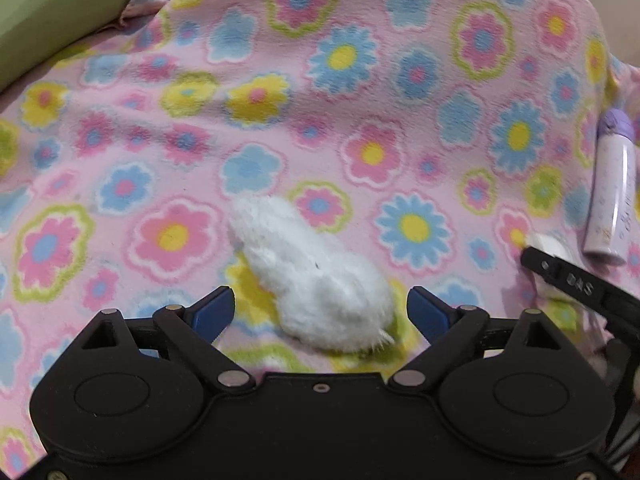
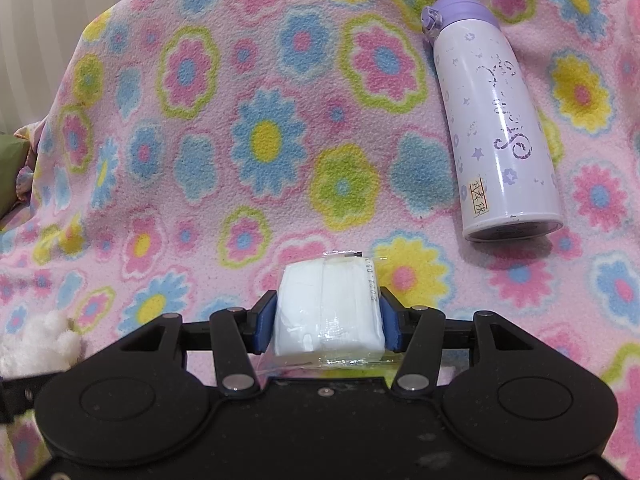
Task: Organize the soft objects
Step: 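Carry the plush toy with the left gripper while the right carries the tissue packet to the basket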
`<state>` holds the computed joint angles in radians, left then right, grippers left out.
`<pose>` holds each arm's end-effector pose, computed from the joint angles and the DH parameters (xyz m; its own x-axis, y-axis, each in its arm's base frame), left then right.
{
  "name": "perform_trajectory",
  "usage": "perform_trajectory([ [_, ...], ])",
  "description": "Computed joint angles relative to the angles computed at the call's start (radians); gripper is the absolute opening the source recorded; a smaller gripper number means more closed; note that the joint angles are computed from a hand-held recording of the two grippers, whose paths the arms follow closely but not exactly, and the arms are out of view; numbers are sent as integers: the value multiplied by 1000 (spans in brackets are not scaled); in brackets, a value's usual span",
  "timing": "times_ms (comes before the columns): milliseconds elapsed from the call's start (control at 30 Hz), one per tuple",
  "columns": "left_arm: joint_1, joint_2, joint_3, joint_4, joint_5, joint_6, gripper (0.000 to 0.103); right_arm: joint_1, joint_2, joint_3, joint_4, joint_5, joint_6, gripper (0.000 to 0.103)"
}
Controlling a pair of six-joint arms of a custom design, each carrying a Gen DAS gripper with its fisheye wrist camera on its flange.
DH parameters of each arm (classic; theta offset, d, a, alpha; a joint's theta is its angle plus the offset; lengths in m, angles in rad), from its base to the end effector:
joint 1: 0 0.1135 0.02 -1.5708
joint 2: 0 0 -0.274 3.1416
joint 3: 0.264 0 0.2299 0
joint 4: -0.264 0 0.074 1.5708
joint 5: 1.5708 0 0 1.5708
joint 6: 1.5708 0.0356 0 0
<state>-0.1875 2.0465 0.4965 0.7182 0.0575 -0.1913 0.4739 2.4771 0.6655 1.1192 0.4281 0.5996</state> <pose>0.2785 -0.0549 0.0555 -0.7556 -0.0498 -0.6532 0.0820 0.9821 -0.1698 0.2941 0.1342 -0.0153 -0.5428 0.2986 -0.7850 0.2125 0.9531 0.2156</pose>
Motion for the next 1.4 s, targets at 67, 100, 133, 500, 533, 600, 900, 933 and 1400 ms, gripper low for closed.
perform_trajectory([
  [67,-4,13,22,-17,-11,-1,88,0,0,-1,3,-1,1,52],
  [100,-9,22,36,-33,-17,1,87,-1,1,-2,4,-1,1,52],
  [133,-14,30,44,-38,-22,2,77,-1,1,-2,6,-1,1,52],
  [500,-1,-42,-55,28,-18,40,49,1,-12,1,-25,0,1,51],
  [533,5,-67,-77,33,-12,47,49,2,-22,5,-48,0,-4,50],
  [600,17,-119,-125,52,2,66,49,12,-54,19,-134,3,-37,50],
  [900,108,-453,-313,-29,139,126,49,95,-346,-146,-335,-51,-21,49],
  [933,113,-496,-333,-44,149,131,49,110,-394,-180,-338,-52,-3,49],
  [1400,169,-1275,-384,-795,217,243,49,723,-1124,-356,-943,326,487,49],
])
